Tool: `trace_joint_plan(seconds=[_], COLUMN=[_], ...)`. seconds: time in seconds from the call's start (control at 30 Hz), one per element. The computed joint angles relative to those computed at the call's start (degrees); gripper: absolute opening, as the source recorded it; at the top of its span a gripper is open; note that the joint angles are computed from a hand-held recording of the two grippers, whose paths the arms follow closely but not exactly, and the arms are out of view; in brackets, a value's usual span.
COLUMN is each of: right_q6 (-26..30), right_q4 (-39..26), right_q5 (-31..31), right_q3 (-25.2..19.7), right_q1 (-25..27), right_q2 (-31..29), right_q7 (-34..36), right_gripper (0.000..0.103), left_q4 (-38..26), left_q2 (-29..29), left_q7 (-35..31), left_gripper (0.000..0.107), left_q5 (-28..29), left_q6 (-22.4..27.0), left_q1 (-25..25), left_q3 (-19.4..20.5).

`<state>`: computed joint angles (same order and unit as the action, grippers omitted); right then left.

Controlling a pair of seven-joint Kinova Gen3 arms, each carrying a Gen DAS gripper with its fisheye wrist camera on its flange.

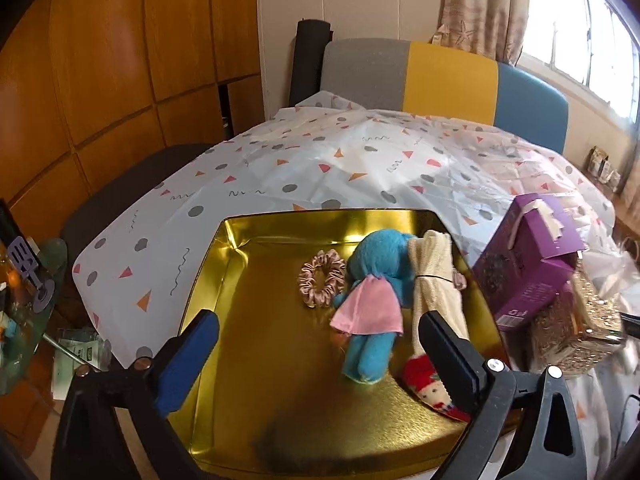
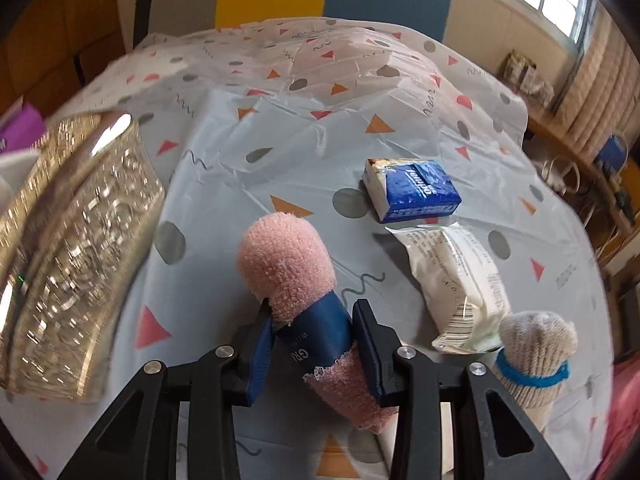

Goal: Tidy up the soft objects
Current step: 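Carry the pink fuzzy sock with the right tool into the gold tray and release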

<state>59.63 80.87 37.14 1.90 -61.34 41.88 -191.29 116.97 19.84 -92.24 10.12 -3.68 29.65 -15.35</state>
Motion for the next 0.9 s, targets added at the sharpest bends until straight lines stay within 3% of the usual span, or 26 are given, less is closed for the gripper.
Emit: trace_joint_plan(seconds=[0.13, 0.33, 0.5, 0.67, 0.9], right_q6=[-4.2, -6.9, -7.8, -4.5, 7.4], right_q4=[2.8, 5.4, 7.3, 7.7, 0.5], right_q5=[0.6, 0.9, 4.2, 9.6, 17.9], right_q3=[0.4, 1.2, 2.5, 2.8, 0.2], right_q1=[0.0, -0.2, -2.0, -4.2, -7.5], right_q2=[-1.7, -3.6, -5.5, -8.0, -10.0], right_q7=[-4.2, -9.6, -17.2, -24.8, -23.5], right_gripper=[0.035, 0.033, 0.031, 0.030, 0.030], left_q4=[1.6, 2.7, 2.9, 3.2, 2.6], left_q2=[-1.0, -2.2, -3.0, -2.8, -2.7], left_q7=[-0.7, -4.3, -5.9, -8.3, -7.3], left_gripper=[0.102, 0.103, 0.103, 0.103, 0.103], left_q5=[1.6, 5.0, 5.3, 8.0, 7.1], left_q6=[-1.4, -2.2, -2.0, -2.9, -1.9], left_q1=[4.1, 6.8, 3.0, 5.1, -0.9], left_q3=[-3.6, -5.5, -1.2, -3.3, 1.7])
